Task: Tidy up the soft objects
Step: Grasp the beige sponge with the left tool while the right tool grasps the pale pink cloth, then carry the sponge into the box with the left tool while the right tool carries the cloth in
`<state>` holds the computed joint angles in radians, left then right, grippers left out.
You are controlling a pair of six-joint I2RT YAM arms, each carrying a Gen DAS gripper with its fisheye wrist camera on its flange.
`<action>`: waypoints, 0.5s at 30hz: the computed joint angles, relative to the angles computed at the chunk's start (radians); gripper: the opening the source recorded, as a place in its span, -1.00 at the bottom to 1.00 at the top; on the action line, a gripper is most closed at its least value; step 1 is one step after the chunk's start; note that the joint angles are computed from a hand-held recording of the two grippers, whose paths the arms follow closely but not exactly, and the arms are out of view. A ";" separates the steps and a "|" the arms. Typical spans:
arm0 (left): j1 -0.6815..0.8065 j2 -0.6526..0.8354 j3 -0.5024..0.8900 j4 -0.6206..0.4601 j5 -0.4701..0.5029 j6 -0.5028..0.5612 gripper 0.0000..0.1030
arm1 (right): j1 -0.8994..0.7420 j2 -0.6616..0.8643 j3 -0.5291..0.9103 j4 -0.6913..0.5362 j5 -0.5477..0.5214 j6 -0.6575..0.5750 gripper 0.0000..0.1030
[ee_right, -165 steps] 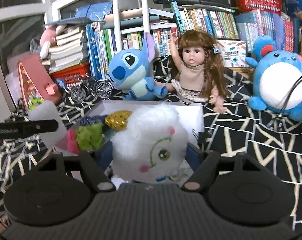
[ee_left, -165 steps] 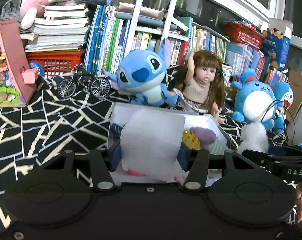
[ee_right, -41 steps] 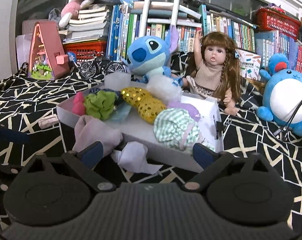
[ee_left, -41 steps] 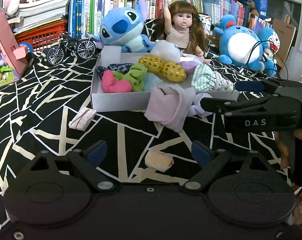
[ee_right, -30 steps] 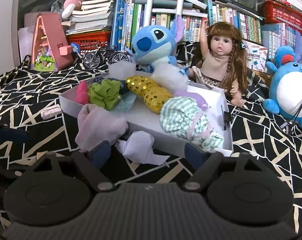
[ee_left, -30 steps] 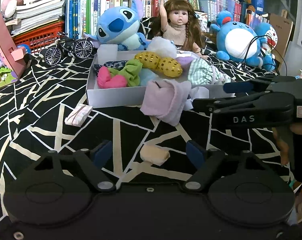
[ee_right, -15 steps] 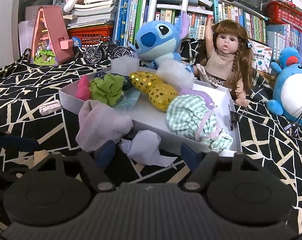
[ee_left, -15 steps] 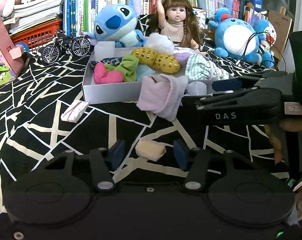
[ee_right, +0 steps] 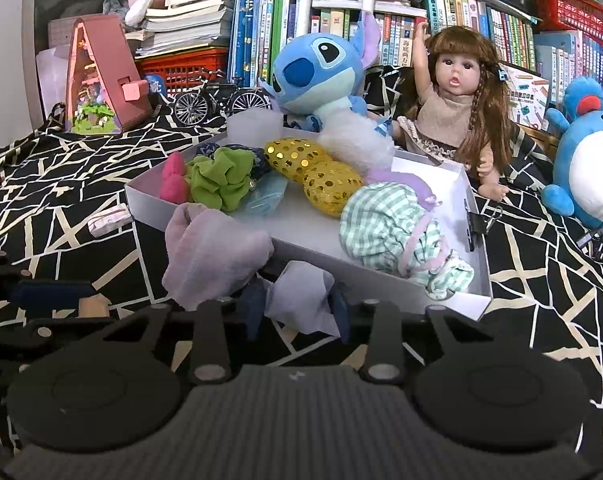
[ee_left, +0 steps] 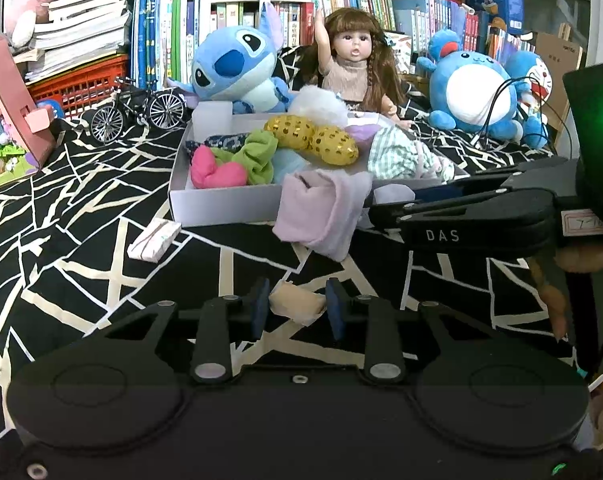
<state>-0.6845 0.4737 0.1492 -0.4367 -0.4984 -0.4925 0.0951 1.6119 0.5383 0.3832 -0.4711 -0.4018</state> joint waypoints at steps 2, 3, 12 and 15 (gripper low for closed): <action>0.007 -0.009 0.009 -0.011 0.003 0.002 -0.44 | -0.010 -0.015 -0.007 0.000 -0.011 0.005 -0.22; 0.018 -0.016 0.014 -0.017 0.008 0.007 -0.44 | -0.015 -0.024 -0.008 -0.004 -0.018 0.005 -0.25; 0.188 -0.023 0.074 0.017 0.103 0.103 -0.45 | -0.055 -0.119 -0.012 -0.035 -0.068 0.037 -0.26; 0.242 0.025 0.094 0.085 0.132 0.146 -0.45 | -0.057 -0.129 -0.003 -0.040 -0.077 0.057 -0.26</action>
<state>-0.4430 0.4984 0.2427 -0.3521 -0.3661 -0.3460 0.0377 1.4833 0.5358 0.3436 -0.5479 -0.3449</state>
